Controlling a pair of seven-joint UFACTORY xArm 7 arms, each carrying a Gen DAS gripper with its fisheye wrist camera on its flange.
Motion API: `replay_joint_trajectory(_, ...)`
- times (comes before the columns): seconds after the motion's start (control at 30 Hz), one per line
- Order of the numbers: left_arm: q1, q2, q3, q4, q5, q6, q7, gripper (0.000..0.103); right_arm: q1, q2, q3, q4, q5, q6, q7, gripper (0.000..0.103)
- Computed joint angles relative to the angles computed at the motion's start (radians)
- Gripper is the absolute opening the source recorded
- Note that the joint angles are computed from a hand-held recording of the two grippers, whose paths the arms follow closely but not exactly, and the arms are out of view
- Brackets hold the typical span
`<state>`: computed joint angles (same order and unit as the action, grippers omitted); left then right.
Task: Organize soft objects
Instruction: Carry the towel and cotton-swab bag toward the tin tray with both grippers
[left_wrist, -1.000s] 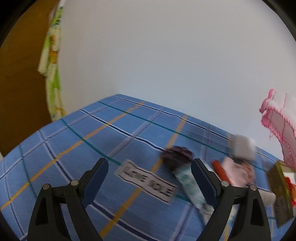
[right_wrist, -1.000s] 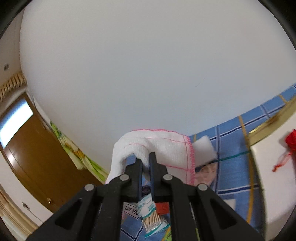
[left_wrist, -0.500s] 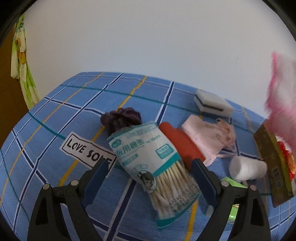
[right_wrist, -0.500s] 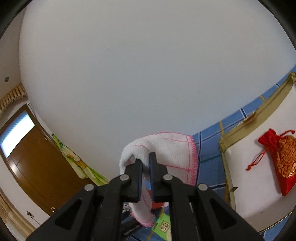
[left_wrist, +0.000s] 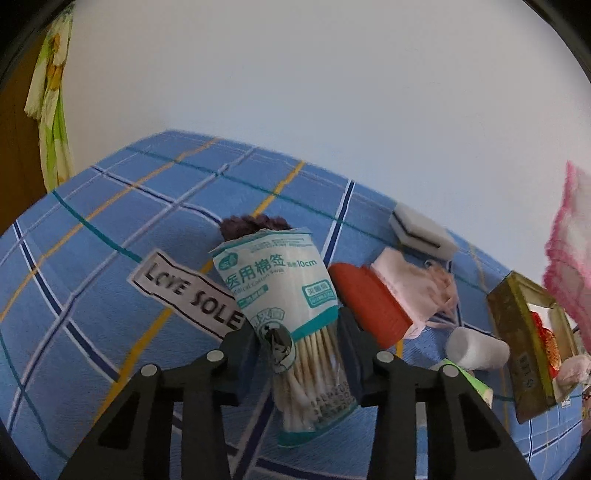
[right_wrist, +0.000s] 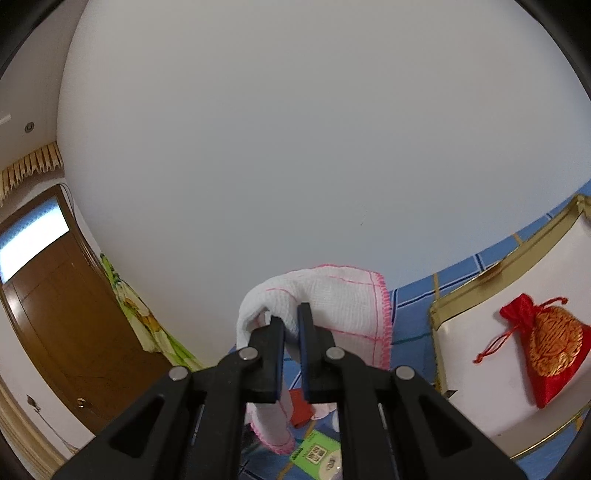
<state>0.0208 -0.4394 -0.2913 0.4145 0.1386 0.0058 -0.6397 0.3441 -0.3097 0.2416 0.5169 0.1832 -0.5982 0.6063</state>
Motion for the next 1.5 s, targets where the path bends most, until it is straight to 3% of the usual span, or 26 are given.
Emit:
replay_joint_trajectory(0.13,0.129,-0.054,-0.102,-0.038,0.027,-0.106,-0.016,0.042,-0.043,-0.024,0.074,0.002,0.097,0.024,-0.076,0.007)
replay_joint_trajectory(0.2,0.244,-0.102,-0.218,-0.055,0.018,-0.164,-0.022,0.042,-0.044,-0.026,0.079,0.002,0.108,0.025,-0.088,0.007)
replay_joint_trajectory(0.27,0.29,-0.13,-0.277,-0.063,-0.007,-0.191,-0.015,0.042,-0.045,-0.028,0.086,0.002,0.118,0.02,-0.101,0.007)
replay_joint_trajectory(0.47,0.334,-0.154,-0.353,-0.068,-0.092,-0.251,0.01,0.042,-0.029,-0.036,0.063,-0.014,0.114,0.009,-0.093,0.007)
replay_joint_trajectory(0.67,0.326,-0.166,-0.377,-0.059,-0.136,-0.253,0.037,0.042,-0.049,-0.069,0.08,-0.039,0.134,0.011,-0.111,0.007)
replay_joint_trajectory(0.8,0.286,-0.189,-0.361,-0.069,-0.15,-0.252,0.04,0.042,-0.11,-0.11,0.15,-0.057,0.215,0.025,-0.175,0.007)
replay_joint_trajectory(0.87,0.276,-0.184,-0.358,-0.072,-0.152,-0.266,0.04,0.042,-0.115,-0.125,0.147,-0.069,0.22,0.027,-0.18,0.007)
replay_joint_trajectory(1.03,0.268,-0.185,-0.401,-0.05,-0.173,-0.276,0.028,0.042,-0.099,-0.157,0.084,-0.112,0.175,0.023,-0.14,0.007)
replay_joint_trajectory(1.3,0.287,-0.18,-0.48,0.012,-0.173,-0.275,0.018,0.042,-0.056,-0.212,-0.085,-0.185,0.014,-0.004,-0.009,0.007)
replay_joint_trajectory(1.5,0.312,-0.171,-0.554,0.066,-0.157,-0.276,0.005,0.042,-0.108,-0.273,-0.102,-0.23,-0.024,0.016,0.015,0.007)
